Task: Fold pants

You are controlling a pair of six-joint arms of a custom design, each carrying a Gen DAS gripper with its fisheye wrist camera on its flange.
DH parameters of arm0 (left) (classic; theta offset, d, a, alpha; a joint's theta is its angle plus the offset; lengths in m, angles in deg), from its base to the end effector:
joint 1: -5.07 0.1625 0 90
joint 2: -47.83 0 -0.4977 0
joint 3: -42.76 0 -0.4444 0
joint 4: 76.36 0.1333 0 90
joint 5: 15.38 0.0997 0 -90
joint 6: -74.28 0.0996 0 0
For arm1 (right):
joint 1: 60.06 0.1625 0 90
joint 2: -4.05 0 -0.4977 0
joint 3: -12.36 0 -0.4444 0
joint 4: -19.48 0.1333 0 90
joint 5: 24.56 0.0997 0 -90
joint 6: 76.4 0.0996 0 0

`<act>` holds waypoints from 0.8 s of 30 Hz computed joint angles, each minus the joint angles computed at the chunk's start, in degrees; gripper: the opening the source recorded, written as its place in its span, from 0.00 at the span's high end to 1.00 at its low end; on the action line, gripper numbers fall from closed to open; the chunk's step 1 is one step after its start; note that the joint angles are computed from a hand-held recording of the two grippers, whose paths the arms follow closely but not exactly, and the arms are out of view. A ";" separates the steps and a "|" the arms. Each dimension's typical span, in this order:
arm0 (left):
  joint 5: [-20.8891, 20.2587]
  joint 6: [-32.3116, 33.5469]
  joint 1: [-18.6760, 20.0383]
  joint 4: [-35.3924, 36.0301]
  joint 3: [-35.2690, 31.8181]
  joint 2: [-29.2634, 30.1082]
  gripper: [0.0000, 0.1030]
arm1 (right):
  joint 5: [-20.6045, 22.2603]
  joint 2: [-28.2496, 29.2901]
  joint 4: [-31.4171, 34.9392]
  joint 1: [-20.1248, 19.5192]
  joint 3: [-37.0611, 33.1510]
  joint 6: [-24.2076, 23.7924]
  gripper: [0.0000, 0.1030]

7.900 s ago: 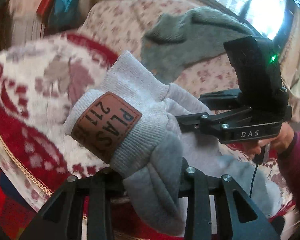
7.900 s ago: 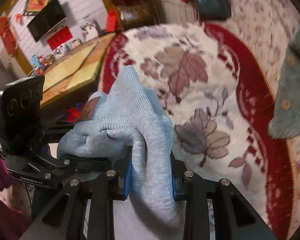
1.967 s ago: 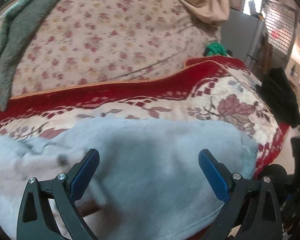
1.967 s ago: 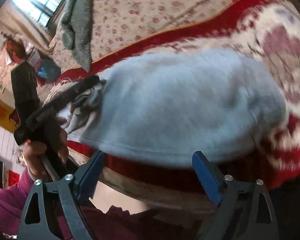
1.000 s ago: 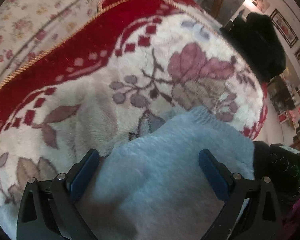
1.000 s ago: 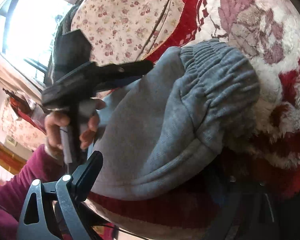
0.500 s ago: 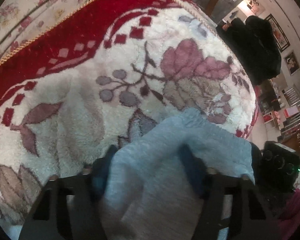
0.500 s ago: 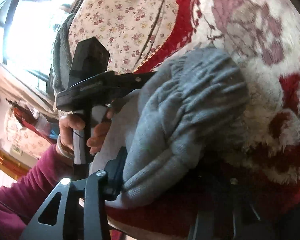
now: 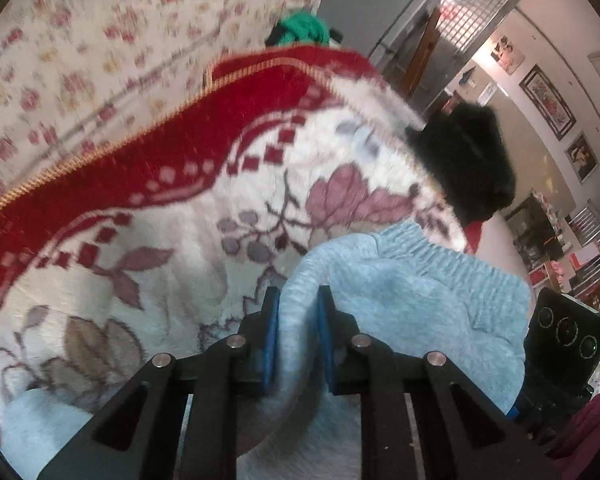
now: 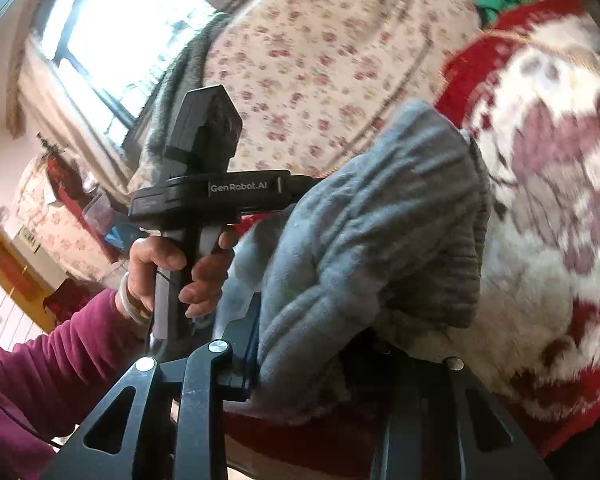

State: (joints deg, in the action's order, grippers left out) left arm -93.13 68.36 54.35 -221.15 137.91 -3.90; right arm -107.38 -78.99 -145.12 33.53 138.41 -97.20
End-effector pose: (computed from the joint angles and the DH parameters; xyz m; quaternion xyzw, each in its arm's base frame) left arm -0.3709 -0.6676 0.1720 0.2858 0.9473 -0.1325 0.0585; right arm 0.1781 -0.5118 0.3214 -0.2195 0.9351 -0.2776 0.0189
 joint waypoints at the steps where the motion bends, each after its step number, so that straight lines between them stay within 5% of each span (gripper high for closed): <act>1: 0.34 0.02 -0.27 -0.55 0.43 -0.76 0.83 | 0.28 0.02 0.08 0.79 -0.28 -0.48 0.67; 3: 0.75 0.01 -0.71 -1.50 1.33 -2.61 0.84 | 2.96 0.25 0.77 1.78 -0.94 -0.52 0.68; 17: 7.17 -1.80 -2.10 -10.38 11.37 -20.09 0.87 | 3.10 8.88 2.07 16.94 -8.42 -7.38 0.72; 24: 15.69 -6.33 -0.69 -12.69 19.73 -33.06 0.98 | 0.62 17.80 5.12 24.16 -12.31 -11.75 0.72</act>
